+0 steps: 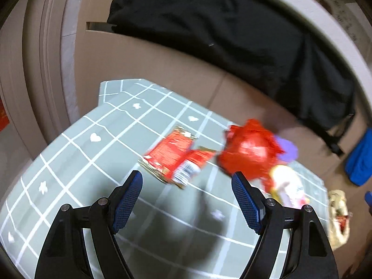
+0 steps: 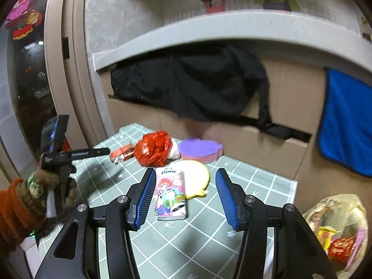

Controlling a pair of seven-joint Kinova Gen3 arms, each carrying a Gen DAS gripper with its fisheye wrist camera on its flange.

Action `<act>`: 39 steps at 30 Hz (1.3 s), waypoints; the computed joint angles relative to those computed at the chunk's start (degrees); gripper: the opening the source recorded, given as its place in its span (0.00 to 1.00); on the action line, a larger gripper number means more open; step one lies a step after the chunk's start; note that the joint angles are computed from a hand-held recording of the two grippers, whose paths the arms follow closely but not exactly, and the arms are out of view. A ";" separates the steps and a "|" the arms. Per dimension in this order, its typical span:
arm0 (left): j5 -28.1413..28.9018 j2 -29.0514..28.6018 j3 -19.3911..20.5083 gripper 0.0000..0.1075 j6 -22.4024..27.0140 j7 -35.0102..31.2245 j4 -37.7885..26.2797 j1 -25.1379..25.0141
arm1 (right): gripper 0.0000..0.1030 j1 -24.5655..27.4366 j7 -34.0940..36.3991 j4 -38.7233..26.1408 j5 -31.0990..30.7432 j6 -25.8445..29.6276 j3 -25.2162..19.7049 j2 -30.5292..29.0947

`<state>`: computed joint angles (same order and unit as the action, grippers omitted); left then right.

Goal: Collect trash
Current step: 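Grasp a red snack wrapper with the left gripper, then set the red wrapper beside another wrapper with the left gripper while the right gripper grasps the red plastic bag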

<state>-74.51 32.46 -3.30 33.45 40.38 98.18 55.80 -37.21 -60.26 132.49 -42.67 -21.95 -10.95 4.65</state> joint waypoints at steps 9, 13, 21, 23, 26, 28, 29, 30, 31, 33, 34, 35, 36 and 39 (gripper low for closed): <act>-1.16 6.69 22.34 0.73 6.45 -20.97 -8.96 -21.51 | 0.49 4.62 -15.15 -3.54 18.39 4.31 0.43 6.97; 6.93 8.03 22.42 0.73 3.49 -30.29 -12.46 -24.52 | 0.49 5.81 -20.07 -3.89 24.47 4.71 1.27 9.10; 25.52 6.89 7.14 0.56 0.15 -43.63 -14.75 -13.10 | 0.49 13.82 -34.26 -4.89 38.26 5.37 -3.02 12.39; 29.54 6.11 2.09 0.49 -1.99 -44.78 -13.54 -8.55 | 0.49 14.00 -36.31 -5.12 40.42 5.40 -3.13 12.83; 31.14 4.68 -2.01 0.38 -5.11 -41.67 -10.54 -4.02 | 0.49 12.09 -36.87 -5.36 41.51 5.83 -1.82 12.72; 31.39 3.97 -5.29 0.31 -5.63 -39.08 -9.06 0.34 | 0.49 9.71 -35.80 -5.60 40.95 6.45 -0.19 12.44; 31.41 3.68 -6.46 0.24 -5.79 -38.21 -8.50 1.96 | 0.49 8.51 -35.11 -5.76 40.40 6.81 0.67 12.34; 31.64 3.38 -7.07 0.23 -5.87 -37.34 -8.03 3.32 | 0.49 6.84 -33.96 -6.05 39.47 7.40 1.89 12.27; 31.98 3.11 -7.36 0.23 -6.16 -36.55 -7.63 4.24 | 0.49 5.49 -32.97 -6.32 38.60 7.84 2.86 12.25; 32.01 2.69 -8.28 0.22 -6.98 -34.52 -6.82 6.53 | 0.49 3.97 -31.66 -6.66 37.43 8.35 3.82 12.28; 31.68 2.63 -8.92 0.22 -7.34 -33.32 -6.60 7.95 | 0.49 3.48 -31.16 -6.85 37.00 8.55 4.07 12.30; 31.19 2.67 -9.57 0.22 -7.70 -32.27 -6.44 9.17 | 0.49 2.91 -30.59 -7.05 36.51 8.75 4.45 12.31; 30.60 2.70 -10.20 0.22 -7.88 -31.33 -6.33 10.37 | 0.49 1.86 -29.70 -7.37 35.72 9.15 5.26 12.30; 27.90 2.92 -11.91 0.22 -7.12 -28.35 -6.51 14.32 | 0.49 -0.94 -26.77 -8.68 33.67 10.83 7.74 12.19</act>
